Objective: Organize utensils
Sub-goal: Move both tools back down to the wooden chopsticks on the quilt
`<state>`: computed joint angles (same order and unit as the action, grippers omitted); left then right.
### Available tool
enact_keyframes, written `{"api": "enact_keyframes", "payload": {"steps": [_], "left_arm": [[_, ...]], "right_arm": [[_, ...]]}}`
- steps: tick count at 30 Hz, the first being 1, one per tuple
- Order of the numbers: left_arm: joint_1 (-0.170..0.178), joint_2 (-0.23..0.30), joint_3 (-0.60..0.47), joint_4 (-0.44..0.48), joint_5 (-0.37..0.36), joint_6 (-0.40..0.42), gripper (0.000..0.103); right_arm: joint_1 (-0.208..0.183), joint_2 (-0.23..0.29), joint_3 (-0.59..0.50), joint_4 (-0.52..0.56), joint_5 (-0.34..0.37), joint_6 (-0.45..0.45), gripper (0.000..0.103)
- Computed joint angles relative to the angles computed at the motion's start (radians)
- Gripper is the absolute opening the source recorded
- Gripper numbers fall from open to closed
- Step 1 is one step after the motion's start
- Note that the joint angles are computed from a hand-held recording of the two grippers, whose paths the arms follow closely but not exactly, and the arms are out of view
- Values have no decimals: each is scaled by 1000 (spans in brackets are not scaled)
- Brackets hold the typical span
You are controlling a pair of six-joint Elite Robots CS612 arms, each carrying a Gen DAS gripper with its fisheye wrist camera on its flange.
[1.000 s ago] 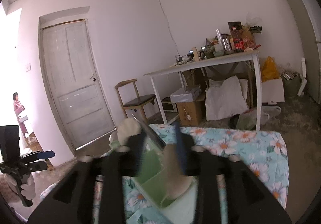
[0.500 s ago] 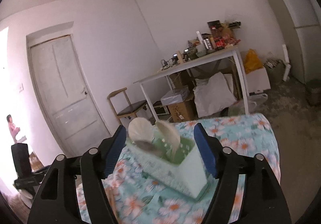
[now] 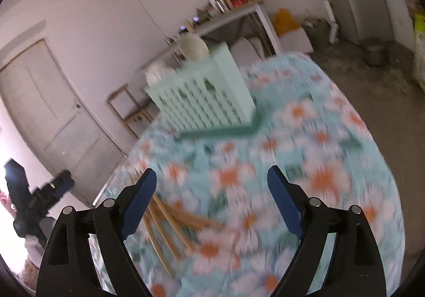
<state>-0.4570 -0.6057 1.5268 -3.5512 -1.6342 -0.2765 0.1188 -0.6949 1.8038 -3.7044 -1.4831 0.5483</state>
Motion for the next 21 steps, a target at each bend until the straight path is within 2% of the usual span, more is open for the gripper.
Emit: {"api": "enact_keyframes", "payload": {"steps": [7,13,21], "left_arm": [[-5,-3,21,35,-9,-13,92],[-17,5,14,118,-7,2,92],[-23,20,-8,242,11,-7,92]], "right_arm": [[17,-4,13,86,-65,32,93],[17,12,1,156,-43,76,94],[28,27,-8,148,-74,48,96]]}}
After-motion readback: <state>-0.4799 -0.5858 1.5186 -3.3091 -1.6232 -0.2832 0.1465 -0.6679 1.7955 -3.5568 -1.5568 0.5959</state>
